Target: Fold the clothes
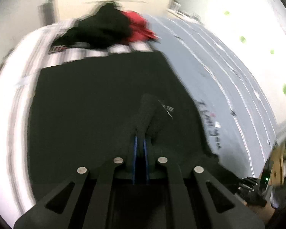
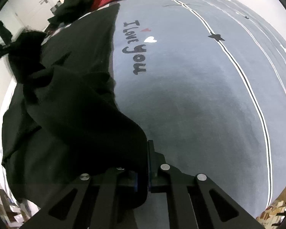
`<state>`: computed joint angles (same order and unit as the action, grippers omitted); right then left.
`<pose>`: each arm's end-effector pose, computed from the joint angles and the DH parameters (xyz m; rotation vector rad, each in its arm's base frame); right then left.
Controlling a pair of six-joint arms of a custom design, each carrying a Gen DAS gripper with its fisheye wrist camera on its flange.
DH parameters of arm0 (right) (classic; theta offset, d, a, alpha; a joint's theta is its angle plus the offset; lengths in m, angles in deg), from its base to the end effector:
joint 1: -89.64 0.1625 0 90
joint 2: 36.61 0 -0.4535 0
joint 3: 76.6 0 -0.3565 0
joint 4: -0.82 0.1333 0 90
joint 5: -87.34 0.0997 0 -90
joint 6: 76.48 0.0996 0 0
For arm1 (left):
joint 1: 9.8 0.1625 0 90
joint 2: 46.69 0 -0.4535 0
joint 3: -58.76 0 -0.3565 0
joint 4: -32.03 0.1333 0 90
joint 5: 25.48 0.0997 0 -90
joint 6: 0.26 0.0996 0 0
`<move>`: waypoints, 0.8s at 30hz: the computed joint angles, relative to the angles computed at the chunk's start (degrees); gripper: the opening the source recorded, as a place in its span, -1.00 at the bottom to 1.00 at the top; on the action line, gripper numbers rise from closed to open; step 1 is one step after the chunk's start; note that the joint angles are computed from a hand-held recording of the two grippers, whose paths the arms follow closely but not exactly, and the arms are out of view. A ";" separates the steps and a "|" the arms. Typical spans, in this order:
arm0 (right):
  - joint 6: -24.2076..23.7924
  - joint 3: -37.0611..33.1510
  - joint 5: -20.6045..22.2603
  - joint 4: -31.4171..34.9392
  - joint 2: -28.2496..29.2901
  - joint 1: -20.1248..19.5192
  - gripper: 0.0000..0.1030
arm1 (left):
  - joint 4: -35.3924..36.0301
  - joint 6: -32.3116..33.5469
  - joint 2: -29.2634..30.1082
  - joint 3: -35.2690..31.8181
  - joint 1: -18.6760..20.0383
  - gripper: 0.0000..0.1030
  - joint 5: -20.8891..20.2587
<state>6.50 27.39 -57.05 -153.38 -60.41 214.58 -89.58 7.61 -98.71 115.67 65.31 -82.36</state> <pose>0.3611 -0.4254 -0.0890 -0.7823 -2.1621 0.8435 -0.0141 -0.7835 0.4599 0.3230 2.5075 -0.6437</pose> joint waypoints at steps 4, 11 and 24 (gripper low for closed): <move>-2.45 -0.70 0.83 -1.09 0.05 -1.15 -0.90 | 3.07 -8.38 -8.84 7.40 3.82 -0.94 9.59; -2.21 -2.66 1.84 2.96 0.30 -1.85 -0.90 | 16.76 -29.06 -14.33 11.61 12.96 -0.95 14.00; -4.42 -3.04 4.38 4.10 -2.15 2.70 -0.82 | 13.15 -24.19 -10.21 11.93 12.64 0.04 2.33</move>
